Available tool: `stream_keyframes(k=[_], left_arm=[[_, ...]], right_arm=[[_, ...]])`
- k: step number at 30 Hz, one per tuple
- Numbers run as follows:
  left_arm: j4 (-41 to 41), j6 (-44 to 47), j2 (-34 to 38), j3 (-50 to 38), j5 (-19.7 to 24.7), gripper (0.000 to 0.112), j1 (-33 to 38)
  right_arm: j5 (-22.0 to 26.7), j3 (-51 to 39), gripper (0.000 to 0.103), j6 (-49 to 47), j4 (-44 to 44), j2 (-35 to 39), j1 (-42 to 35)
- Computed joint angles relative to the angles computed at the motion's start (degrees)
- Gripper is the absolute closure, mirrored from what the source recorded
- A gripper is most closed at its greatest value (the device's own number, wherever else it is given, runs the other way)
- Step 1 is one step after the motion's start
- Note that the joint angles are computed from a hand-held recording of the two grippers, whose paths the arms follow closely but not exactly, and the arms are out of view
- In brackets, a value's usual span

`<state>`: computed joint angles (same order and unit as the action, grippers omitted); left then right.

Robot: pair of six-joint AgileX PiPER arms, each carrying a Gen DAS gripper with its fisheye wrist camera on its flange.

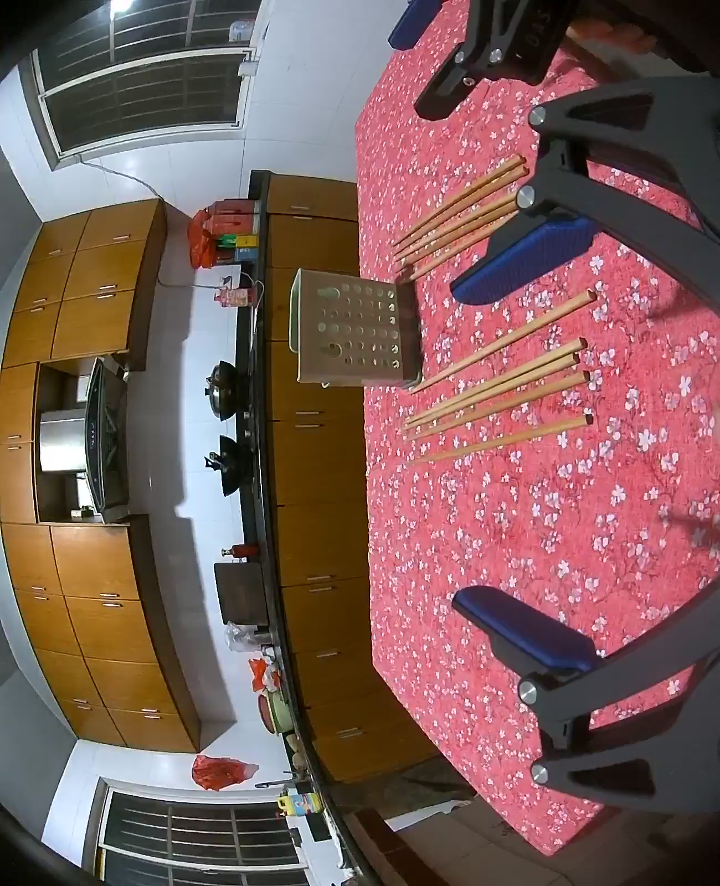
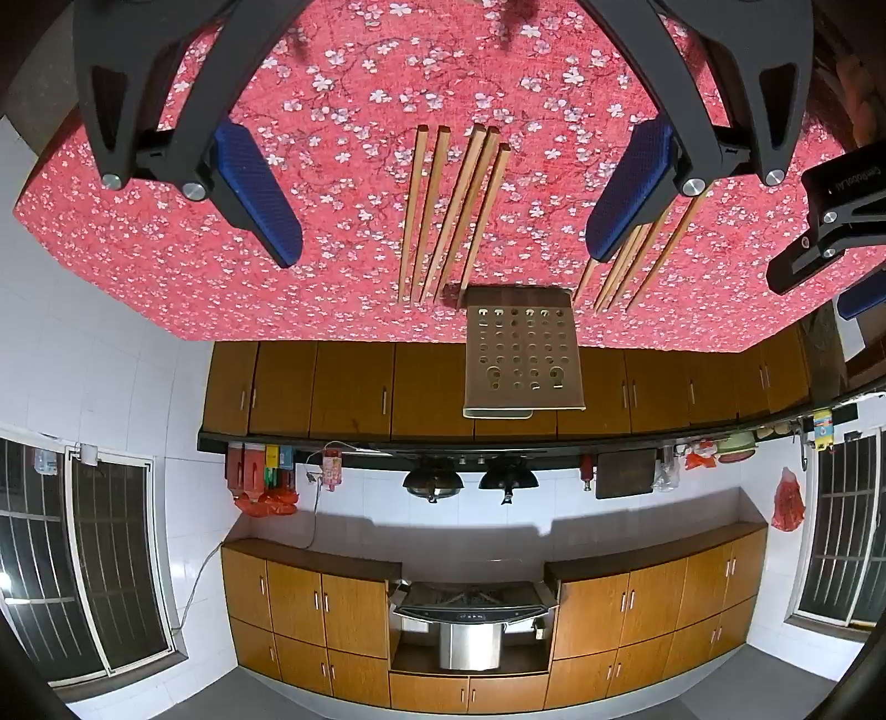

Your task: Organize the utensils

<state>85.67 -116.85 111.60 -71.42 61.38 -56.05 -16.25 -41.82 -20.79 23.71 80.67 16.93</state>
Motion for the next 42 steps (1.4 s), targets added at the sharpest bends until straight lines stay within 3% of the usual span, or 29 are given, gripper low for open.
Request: stream_keyframes(k=[42], left_arm=[[-0.33,0.13,-0.06,-0.05,-0.19,0.013,0.09]], right_arm=[[0.85,-0.18,0.002,0.41,-0.17,-0.34,-0.25]])
